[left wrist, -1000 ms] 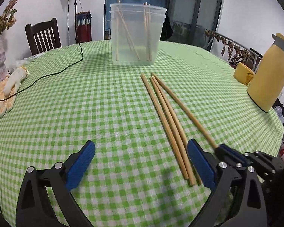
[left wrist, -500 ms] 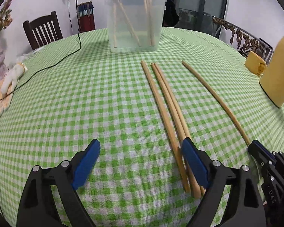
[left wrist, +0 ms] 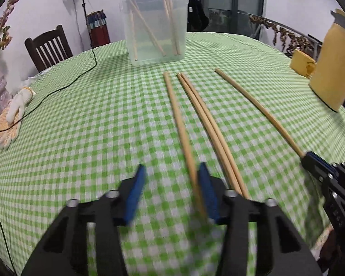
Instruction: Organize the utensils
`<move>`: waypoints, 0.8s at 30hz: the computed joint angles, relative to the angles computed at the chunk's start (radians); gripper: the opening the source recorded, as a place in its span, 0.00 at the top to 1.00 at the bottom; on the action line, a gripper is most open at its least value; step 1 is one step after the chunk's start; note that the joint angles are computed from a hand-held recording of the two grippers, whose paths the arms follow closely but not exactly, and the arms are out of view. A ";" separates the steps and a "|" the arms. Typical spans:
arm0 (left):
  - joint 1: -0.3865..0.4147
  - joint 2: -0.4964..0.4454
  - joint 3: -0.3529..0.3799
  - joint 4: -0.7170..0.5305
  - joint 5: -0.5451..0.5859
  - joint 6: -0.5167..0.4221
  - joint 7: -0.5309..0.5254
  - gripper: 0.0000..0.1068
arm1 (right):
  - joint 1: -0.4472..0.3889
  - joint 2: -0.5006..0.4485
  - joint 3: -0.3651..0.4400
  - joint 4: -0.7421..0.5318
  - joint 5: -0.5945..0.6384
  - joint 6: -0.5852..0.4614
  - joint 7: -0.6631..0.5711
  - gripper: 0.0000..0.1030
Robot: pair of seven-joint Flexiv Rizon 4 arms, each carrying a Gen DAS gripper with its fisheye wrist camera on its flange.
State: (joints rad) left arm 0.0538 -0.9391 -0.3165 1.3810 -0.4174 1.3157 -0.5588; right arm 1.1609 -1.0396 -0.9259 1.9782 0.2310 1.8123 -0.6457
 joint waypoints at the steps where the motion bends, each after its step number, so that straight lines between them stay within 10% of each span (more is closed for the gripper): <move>1: 0.015 0.007 -0.014 0.017 0.001 0.006 0.018 0.87 | 0.008 -0.003 -0.005 0.001 0.000 -0.001 -0.001 0.95; 24: 0.316 0.099 -0.282 0.312 -0.090 0.083 0.278 0.93 | 0.085 -0.039 -0.051 -0.011 -0.035 -0.050 -0.012 0.95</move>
State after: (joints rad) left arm 0.3698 -0.8406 -0.5990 1.6934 -0.5076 1.3990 -0.2809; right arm 1.2461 -1.0791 -0.9770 1.9674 0.1963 1.7626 -0.6575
